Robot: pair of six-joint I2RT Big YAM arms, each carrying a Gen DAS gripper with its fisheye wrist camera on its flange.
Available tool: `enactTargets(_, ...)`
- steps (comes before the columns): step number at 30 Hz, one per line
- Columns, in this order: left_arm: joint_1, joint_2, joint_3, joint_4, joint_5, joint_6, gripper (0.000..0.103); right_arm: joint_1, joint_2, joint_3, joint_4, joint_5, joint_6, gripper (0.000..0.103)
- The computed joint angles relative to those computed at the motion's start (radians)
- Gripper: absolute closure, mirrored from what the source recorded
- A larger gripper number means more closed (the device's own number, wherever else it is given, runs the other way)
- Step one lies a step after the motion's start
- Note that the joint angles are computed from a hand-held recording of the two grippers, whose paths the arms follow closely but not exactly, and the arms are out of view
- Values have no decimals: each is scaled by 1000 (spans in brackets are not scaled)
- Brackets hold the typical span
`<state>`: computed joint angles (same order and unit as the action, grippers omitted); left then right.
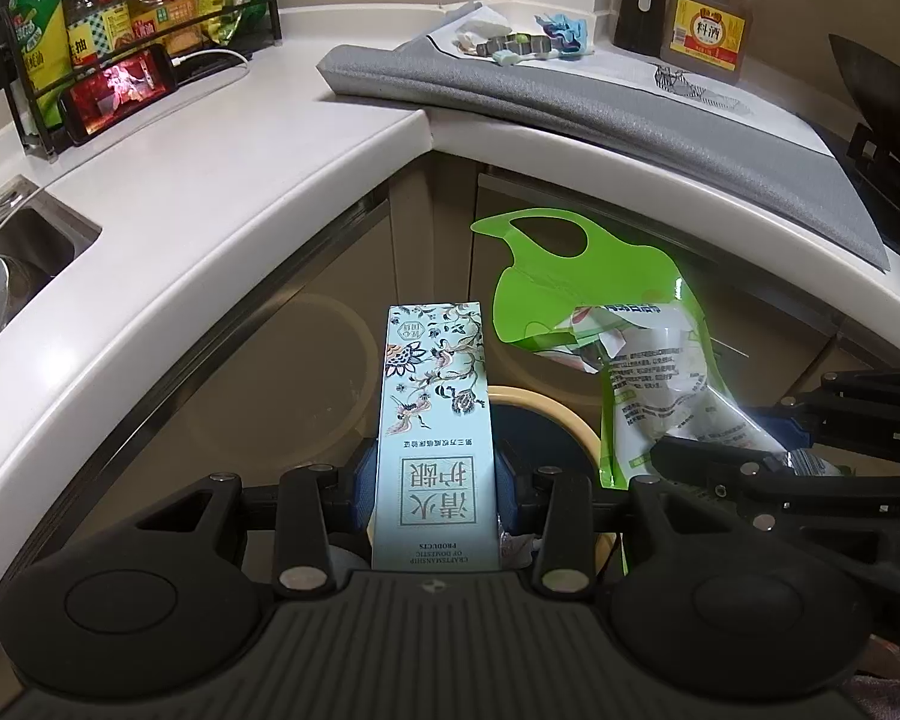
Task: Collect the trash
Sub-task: 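Carry the green-handled bag and floral carton down over the blue bin, then lower the green-handled bag and floral carton into the bin with both grippers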
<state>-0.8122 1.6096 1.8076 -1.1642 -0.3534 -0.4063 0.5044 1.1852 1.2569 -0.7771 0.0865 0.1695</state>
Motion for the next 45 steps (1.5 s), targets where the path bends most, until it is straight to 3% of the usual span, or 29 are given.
enactTargets(29,46,73,51,-60,104,-15,60,-53,65,23,-43,-61,39,78)
enactTargets(45,95,178,120,-117,226,-10,60,-109,171,58,-83,-134,88,78)
